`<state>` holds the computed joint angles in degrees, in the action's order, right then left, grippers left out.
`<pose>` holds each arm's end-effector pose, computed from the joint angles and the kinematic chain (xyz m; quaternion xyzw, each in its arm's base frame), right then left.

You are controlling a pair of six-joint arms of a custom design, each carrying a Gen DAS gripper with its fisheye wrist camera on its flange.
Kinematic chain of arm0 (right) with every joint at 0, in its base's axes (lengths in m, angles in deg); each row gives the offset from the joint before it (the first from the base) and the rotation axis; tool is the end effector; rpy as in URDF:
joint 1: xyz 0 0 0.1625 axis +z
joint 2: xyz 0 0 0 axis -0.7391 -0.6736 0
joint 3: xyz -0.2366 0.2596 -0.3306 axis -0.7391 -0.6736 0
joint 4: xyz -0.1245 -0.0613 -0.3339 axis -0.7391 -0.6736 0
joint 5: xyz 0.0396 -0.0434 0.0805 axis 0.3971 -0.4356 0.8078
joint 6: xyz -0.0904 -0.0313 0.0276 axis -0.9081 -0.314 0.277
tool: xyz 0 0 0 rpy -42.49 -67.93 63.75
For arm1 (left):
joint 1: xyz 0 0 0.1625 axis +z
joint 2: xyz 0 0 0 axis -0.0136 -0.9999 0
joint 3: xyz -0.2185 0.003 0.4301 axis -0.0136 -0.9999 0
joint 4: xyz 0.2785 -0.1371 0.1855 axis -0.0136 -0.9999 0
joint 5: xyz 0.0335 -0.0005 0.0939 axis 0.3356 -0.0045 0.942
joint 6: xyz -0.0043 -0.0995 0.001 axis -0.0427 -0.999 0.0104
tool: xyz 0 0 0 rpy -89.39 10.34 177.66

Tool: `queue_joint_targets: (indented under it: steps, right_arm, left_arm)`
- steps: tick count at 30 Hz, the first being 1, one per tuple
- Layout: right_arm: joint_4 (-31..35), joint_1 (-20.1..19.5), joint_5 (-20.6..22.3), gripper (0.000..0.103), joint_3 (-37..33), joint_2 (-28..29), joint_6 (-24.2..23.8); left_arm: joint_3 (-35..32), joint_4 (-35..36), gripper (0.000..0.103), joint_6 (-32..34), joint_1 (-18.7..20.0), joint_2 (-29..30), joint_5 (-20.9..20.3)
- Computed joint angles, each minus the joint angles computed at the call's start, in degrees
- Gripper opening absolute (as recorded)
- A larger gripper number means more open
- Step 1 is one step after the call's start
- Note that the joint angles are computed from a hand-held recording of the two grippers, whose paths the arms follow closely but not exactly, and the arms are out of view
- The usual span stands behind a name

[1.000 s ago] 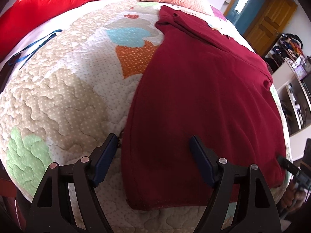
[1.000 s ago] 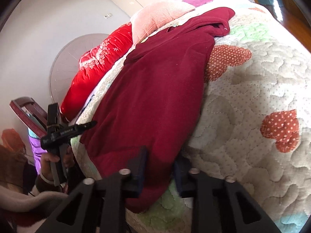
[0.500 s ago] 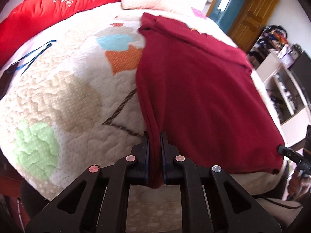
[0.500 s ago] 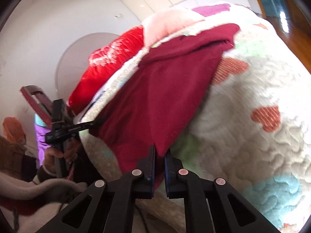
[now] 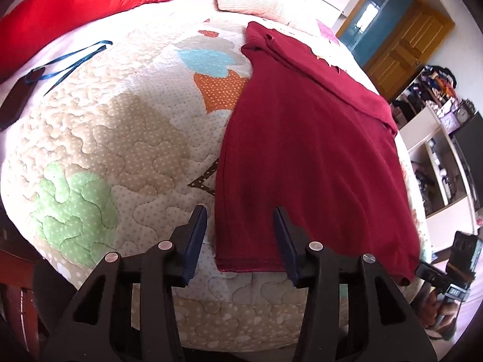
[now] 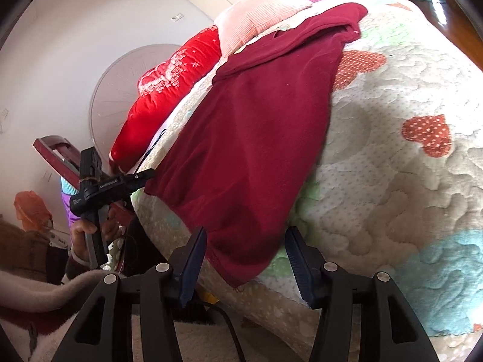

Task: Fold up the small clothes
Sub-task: 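Grasp the sweatshirt hem with the left gripper while the right gripper grasps it too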

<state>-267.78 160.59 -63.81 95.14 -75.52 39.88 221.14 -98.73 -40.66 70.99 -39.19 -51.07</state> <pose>0.2965 -0.3667 0.0206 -0.2124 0.9691 -0.1251 0.0069 0.0818 -0.3440 0.4122 0.0005 0.9257 -0.2904 0.2423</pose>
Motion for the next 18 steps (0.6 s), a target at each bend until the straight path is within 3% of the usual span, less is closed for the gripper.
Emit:
queue_joint_targets:
  steps: [18]
  right_arm:
    - [5.0, 0.5, 2.9, 0.052, -1.7, 0.3, -2.8]
  left_arm:
    - [1.3, -4.2, 0.059, -0.9, 0.4, 6.0, 3.8]
